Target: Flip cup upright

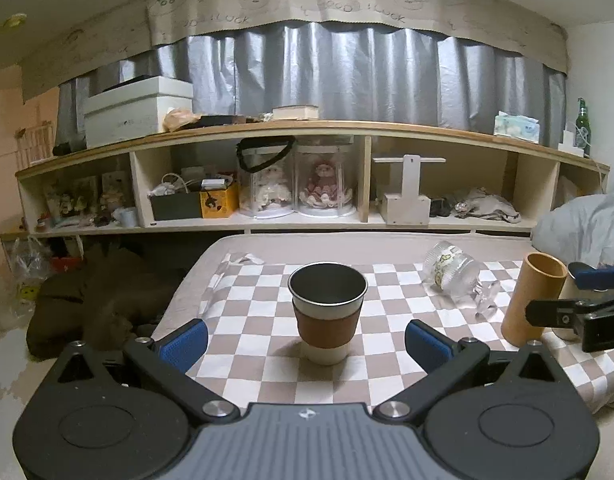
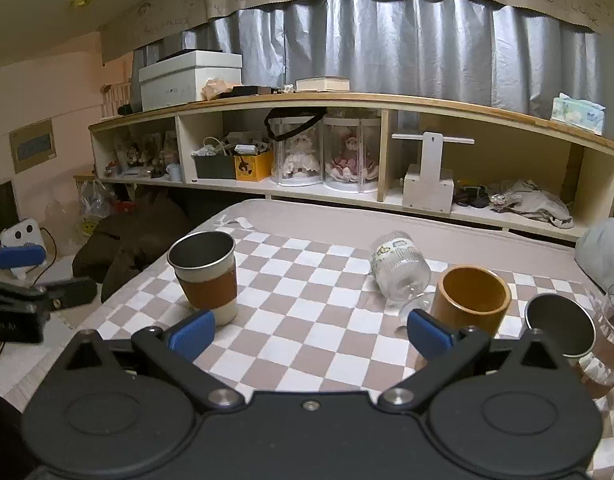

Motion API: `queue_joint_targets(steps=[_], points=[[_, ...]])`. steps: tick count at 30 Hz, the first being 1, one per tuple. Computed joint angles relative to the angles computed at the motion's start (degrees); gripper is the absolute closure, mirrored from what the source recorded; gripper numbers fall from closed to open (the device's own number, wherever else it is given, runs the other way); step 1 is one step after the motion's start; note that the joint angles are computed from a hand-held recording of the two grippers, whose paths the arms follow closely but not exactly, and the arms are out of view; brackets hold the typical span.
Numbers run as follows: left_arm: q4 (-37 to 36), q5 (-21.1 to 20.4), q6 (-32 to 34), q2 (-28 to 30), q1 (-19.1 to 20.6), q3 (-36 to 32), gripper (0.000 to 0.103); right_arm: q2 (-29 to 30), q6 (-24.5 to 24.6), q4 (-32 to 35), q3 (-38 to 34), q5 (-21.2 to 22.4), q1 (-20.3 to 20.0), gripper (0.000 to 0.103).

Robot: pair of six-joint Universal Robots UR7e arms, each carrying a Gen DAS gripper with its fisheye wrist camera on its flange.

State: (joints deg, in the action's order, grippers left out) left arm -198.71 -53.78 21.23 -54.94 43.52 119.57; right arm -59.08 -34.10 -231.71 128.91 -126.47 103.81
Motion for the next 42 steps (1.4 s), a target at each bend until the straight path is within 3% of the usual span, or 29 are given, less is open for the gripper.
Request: queue_joint_targets(steps=[42], points=[[2.25,0.47,-0.46,0.49,0.42,-0.06,0.000,0.08,-0.24,-1.32,0.45,-0.83,-0.37,0.000]])
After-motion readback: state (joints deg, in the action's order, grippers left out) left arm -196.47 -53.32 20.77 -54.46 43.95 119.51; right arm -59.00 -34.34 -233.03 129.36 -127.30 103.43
